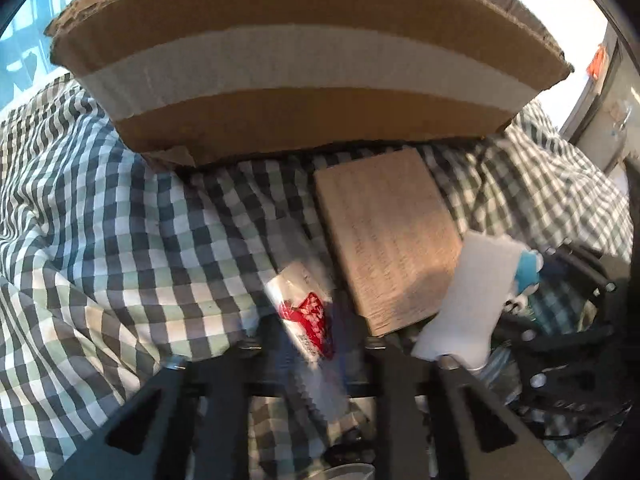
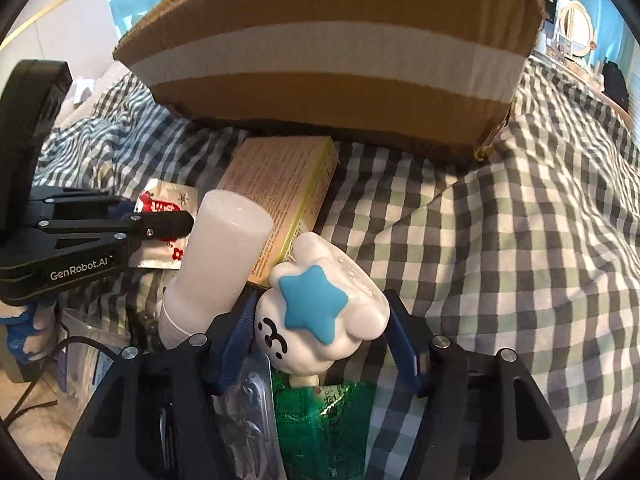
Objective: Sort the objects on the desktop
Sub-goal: 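Grasp the red-printed white sachet with the left gripper while the right grasps the blue-star toy figure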
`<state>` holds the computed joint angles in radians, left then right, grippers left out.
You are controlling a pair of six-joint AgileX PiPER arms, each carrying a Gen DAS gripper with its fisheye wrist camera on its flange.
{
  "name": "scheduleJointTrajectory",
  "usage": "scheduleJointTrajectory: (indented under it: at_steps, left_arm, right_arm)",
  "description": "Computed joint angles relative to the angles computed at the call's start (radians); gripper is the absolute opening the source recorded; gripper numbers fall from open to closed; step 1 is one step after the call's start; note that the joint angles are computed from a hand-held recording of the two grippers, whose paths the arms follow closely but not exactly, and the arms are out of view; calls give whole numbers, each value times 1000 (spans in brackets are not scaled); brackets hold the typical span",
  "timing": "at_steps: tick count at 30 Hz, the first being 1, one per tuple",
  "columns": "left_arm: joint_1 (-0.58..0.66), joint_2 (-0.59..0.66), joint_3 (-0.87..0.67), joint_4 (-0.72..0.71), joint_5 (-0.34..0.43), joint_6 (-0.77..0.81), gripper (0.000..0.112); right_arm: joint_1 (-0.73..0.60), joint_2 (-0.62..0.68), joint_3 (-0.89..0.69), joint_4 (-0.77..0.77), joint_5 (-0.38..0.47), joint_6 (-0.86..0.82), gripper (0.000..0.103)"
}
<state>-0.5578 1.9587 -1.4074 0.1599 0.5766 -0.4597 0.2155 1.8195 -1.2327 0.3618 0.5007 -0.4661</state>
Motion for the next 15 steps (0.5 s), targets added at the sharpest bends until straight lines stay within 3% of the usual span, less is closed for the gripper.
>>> scheduleJointTrajectory:
  at_steps: [3,15]
  left_arm:
    - [12,-7,10,-44,-16,23,9]
    - [-5,-38,-7,48,-38,-33,6]
  right_arm:
    - [-10,-20,5,11,-6,-10,61]
    - [0,-115,54,-12,-80,15,61]
